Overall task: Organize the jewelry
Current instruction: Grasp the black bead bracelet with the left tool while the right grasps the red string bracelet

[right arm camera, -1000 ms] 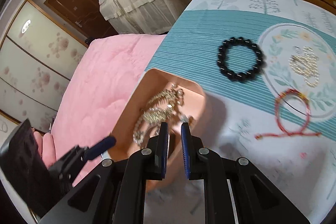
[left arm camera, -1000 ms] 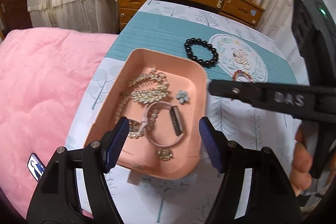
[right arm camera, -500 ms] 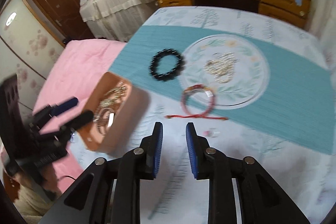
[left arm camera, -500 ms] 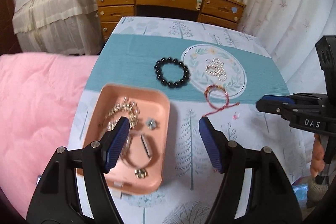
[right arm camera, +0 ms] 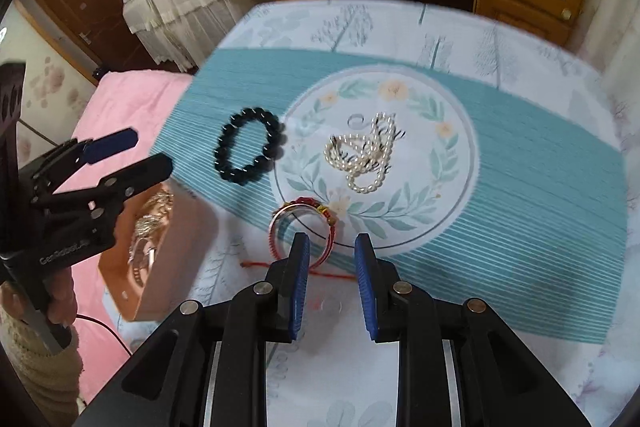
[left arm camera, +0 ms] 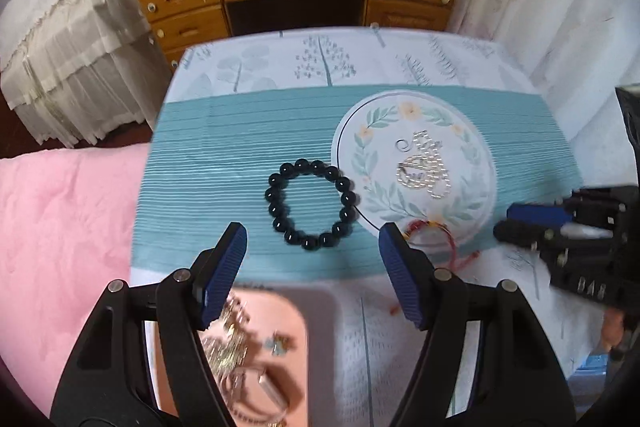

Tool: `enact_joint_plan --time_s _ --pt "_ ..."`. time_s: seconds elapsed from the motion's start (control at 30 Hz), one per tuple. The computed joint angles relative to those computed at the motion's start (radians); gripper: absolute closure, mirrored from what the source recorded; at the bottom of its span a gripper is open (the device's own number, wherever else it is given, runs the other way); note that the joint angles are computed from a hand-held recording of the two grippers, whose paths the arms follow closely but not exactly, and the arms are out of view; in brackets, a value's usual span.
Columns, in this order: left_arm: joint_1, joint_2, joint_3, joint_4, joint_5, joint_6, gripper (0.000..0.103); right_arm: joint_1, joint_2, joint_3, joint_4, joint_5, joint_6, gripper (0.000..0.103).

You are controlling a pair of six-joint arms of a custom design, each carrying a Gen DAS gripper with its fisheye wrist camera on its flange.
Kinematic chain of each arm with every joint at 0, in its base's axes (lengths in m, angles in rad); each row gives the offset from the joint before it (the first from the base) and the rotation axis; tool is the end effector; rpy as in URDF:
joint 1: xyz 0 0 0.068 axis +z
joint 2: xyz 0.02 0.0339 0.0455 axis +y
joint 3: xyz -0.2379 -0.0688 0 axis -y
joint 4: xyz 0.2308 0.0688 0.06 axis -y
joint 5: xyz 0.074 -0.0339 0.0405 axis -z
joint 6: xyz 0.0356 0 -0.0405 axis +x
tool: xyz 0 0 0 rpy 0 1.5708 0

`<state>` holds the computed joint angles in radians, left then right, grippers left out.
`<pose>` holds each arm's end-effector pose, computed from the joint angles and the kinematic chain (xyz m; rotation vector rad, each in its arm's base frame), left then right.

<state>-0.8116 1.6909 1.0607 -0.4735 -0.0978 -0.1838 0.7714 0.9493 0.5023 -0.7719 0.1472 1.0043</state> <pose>0.2225 -0.2294 0.1644 0.7976 2.5579 -0.1891 0.1135 0.1030 0.1587 0.3612 2.7723 0.2555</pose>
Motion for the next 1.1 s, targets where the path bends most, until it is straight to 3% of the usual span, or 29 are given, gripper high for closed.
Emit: enact_joint_plan --time_s 0.13,0.27,0.53,0.83,0.93,0.97,1.1 --pt "0.021 0.215 0.132 -0.001 0.039 -0.014 0.037 -0.098 0.164 -0.058 0.209 -0.092 -0.083 0.08" --pt "0.024 0.34 0.203 0.005 0.038 -0.018 0.037 -0.153 0.303 -0.083 0.361 -0.147 -0.131 0.08" --pt "0.01 0.466 0.298 0.001 0.022 -0.006 0.037 -0.182 0.436 -0.052 0.445 -0.154 -0.193 0.08" --pt "-0.005 0.531 0.368 -0.033 0.005 -0.011 0.056 -0.086 0.546 0.039 0.409 -0.03 -0.2 0.084" --pt "-0.001 0.529 0.361 -0.022 0.052 -0.009 0.077 -0.056 0.57 0.059 0.394 0.009 -0.177 0.089" --pt "0.0 0.524 0.354 -0.017 0.065 -0.014 0.088 -0.058 0.568 0.056 0.397 0.009 -0.173 0.091" --pt "-0.003 0.506 0.324 0.004 0.073 -0.034 0.091 -0.067 0.527 0.023 0.411 -0.005 -0.149 0.092"
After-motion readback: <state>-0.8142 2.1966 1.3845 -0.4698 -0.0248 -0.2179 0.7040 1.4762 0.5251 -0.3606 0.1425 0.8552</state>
